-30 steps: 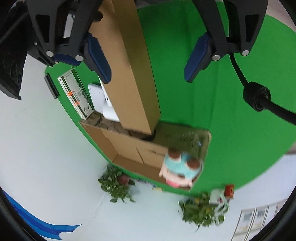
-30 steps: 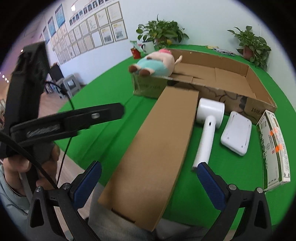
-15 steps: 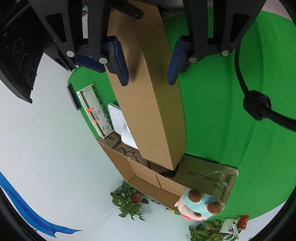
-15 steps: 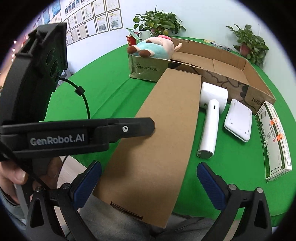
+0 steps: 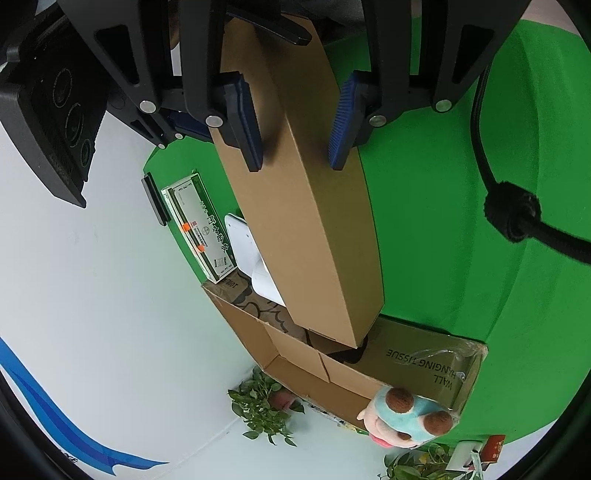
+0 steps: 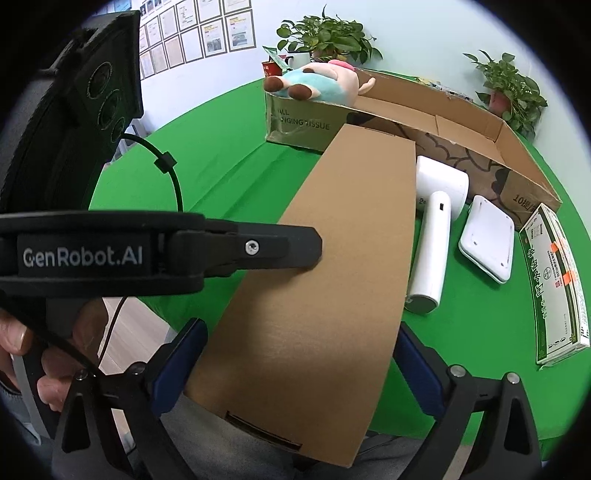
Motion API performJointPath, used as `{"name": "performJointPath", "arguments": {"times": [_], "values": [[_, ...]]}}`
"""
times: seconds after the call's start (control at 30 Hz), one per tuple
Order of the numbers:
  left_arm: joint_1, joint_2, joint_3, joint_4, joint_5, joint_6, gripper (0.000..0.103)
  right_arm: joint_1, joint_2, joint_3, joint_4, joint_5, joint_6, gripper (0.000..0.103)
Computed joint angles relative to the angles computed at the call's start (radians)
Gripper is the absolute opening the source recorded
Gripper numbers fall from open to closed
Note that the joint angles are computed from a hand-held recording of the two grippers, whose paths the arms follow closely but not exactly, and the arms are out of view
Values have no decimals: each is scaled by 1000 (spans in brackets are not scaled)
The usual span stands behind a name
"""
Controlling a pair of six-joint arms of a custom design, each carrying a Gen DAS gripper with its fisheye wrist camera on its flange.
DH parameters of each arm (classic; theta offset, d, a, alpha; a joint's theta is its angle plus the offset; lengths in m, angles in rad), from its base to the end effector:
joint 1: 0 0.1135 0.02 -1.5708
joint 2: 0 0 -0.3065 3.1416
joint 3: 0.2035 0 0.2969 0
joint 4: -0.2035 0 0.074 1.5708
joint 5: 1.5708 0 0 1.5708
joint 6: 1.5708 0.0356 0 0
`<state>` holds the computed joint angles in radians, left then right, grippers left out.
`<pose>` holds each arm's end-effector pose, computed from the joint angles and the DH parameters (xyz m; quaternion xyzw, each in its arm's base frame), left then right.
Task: Organize objects
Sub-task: 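Lift the long box and turn it open side up with the left gripper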
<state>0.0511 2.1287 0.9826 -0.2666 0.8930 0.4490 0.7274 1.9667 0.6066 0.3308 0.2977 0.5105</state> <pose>0.3728 -0.0087 0.0382 0.2111 0.8747 -0.3995 0.1755 0.2410 0.2006 0.0319 -0.0637 0.9516 0.0371 0.2983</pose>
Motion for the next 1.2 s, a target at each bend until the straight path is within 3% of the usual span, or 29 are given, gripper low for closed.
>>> {"name": "performJointPath", "arguments": {"times": [0.17,0.3,0.47,0.67,0.83,0.93,1.2], "values": [[15,-17,-24,35,-4,-24,44,-35,-23,-57,99,-60,11,89],[26,-7,-21,62,-34,-66,71,-90,-33,-96,194,-178,25,86],[39,23,16,34,-3,-83,72,-144,-15,-131,322,-313,76,86],[-4,-48,-31,107,-82,-137,69,-222,22,-156,435,-471,112,86],[-36,-87,-34,93,-120,-159,65,-279,35,-163,457,-577,112,88],[-67,-112,-39,79,-136,-156,64,-286,6,-176,427,-560,77,90],[-131,-134,-62,108,-156,-204,64,-184,-192,-193,163,-234,-53,91]]}}
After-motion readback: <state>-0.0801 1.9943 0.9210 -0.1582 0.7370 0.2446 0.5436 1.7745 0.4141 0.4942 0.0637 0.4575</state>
